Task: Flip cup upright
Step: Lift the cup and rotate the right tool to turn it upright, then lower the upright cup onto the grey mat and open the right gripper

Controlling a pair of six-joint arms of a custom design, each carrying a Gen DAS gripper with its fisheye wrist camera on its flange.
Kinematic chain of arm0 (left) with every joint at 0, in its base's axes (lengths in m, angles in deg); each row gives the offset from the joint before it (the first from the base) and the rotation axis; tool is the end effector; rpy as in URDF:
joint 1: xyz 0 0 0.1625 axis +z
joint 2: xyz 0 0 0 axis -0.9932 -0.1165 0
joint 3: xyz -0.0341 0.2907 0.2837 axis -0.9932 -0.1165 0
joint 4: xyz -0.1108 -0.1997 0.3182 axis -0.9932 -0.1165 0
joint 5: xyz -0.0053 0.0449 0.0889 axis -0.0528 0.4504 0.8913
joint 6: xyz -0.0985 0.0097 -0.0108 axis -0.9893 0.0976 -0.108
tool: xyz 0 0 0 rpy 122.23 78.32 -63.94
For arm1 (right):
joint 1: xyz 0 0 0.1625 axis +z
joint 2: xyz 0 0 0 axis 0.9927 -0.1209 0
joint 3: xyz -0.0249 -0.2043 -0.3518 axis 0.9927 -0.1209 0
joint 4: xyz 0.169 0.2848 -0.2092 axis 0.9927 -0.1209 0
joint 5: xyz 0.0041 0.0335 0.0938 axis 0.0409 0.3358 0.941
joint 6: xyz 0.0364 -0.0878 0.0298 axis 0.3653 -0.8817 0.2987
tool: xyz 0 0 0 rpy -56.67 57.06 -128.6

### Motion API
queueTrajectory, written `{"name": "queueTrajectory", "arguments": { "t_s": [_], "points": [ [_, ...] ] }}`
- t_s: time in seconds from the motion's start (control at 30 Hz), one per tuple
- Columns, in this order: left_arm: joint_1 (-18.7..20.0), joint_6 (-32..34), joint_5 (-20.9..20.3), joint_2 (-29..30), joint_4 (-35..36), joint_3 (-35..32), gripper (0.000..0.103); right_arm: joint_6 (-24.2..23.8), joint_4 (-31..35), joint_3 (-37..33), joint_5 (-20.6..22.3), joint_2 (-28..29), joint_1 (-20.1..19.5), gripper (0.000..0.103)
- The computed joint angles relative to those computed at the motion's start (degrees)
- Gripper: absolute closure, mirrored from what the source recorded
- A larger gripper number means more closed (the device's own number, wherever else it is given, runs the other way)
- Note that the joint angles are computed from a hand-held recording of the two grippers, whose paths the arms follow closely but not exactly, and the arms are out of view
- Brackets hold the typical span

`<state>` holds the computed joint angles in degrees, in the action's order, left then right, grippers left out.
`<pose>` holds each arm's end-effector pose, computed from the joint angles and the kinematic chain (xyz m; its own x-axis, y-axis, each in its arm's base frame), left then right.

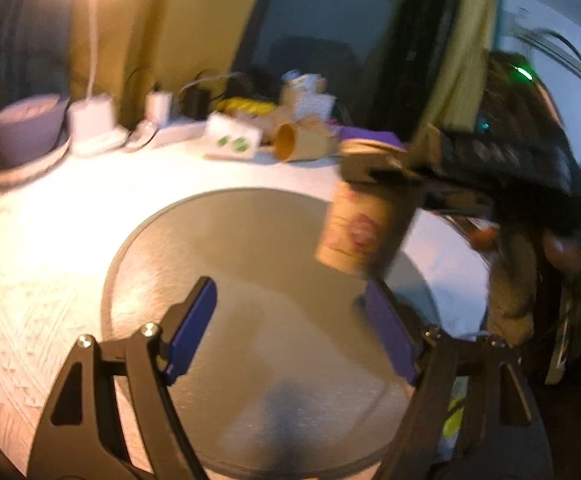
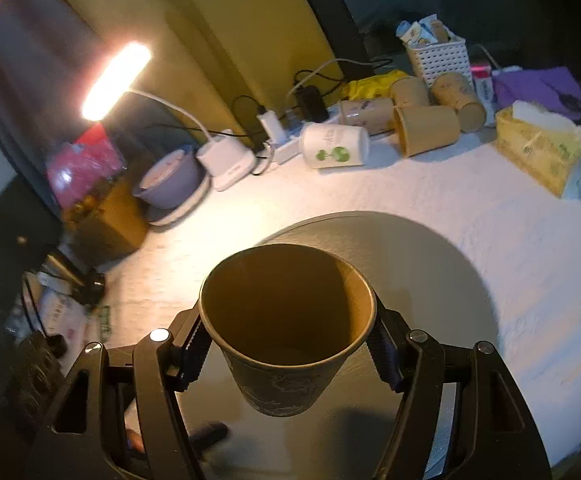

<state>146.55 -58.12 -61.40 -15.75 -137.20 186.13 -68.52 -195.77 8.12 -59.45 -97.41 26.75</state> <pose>-0.1171 -0.5850 0.1984 -0.7827 0.5168 -0.3469 0.6223 0.6604 -0.4203 0.2995 -0.5916 0.0935 -0.9153 0.0269 0.4018 -0.2364 0.7719 -0.5902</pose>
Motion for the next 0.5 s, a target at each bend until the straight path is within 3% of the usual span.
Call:
{"name": "queueTrajectory", "arguments": {
  "t_s": [0.37, 0.5],
  "points": [
    [2.03, -4.52, 4.47, 2.74, 3.97, -6.7, 0.025, -11.25, -3.75, -4.99, -10.22, 6.13, 0.44, 0.031],
    [2.27, -5.26, 5.38, 3.33, 4.71, -7.74, 0.025, -14.15, -5.1, -5.68, -11.18, 7.56, 0.44, 0.031]
  ]
}}
